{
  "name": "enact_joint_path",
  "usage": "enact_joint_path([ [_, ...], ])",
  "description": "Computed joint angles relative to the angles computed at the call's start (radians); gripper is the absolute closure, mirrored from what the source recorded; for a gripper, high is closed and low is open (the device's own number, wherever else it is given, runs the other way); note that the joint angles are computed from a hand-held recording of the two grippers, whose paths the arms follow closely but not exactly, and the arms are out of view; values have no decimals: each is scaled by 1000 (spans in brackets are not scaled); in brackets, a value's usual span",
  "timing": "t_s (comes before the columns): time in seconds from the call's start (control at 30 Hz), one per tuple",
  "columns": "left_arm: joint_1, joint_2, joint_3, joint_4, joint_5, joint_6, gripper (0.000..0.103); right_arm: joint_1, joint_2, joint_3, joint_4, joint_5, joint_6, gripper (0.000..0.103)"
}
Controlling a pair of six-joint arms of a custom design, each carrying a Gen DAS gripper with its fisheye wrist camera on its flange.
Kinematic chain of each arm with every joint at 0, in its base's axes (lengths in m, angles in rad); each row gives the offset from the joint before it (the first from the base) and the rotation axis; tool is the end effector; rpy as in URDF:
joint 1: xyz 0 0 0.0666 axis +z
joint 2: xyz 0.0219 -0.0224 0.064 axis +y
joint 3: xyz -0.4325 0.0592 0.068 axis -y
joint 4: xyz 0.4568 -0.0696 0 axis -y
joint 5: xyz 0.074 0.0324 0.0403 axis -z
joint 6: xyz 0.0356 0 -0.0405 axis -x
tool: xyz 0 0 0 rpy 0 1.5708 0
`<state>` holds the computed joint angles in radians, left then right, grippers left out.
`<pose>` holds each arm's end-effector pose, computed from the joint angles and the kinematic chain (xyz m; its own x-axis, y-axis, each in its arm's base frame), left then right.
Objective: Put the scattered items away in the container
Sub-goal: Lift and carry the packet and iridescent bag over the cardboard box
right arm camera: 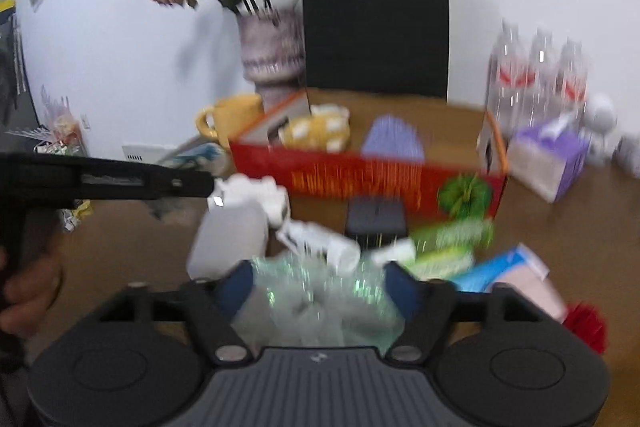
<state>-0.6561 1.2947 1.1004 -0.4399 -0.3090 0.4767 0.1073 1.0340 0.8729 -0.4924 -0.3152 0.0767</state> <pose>0.4061 -0.2995 0.4130 -0.5948 -0.0938 -0.7984 0.1284 0.9693 -0.2095 0.3921 0.0529 0.3980 -0.5761 -0.1353 -0.8061 -0.3918 0.9112 0.1271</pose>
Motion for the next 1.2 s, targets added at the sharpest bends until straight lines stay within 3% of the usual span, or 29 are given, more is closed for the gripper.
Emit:
enact_joint_path([
  [0.1, -2, -14, -27, -6, 17, 31, 90, 2, 74, 10, 2, 2, -66, 31],
  [0.2, -4, -20, -37, -16, 16, 35, 90, 26, 112, 11, -15, 58, -65, 36],
  [0.27, -4, -22, -41, -20, 20, 42, 90, 60, 99, -11, 9, 129, -34, 60],
  [0.3, -7, -21, -40, -22, 20, 42, 90, 76, 94, -11, 1, 166, -27, 85],
  [0.37, -14, -22, -39, -21, 16, 36, 89, 82, 70, -11, -14, 171, -48, 91],
  [0.5, -23, -27, -37, -12, 16, 25, 89, 98, -16, -24, 6, 202, -48, 92],
  [0.63, -21, -24, -25, -6, 32, 22, 89, 84, -84, -12, 51, 180, -81, 92],
  [0.77, -5, -5, 28, 12, 58, -17, 89, 54, -80, 37, 97, 187, -110, 92],
  [1.0, 57, 143, 248, -5, 84, -121, 89, 1, 104, 191, 168, 216, -176, 92],
  [1.2, 115, 374, 517, -122, 131, -103, 89, -30, 317, 359, 167, 188, -236, 90],
])
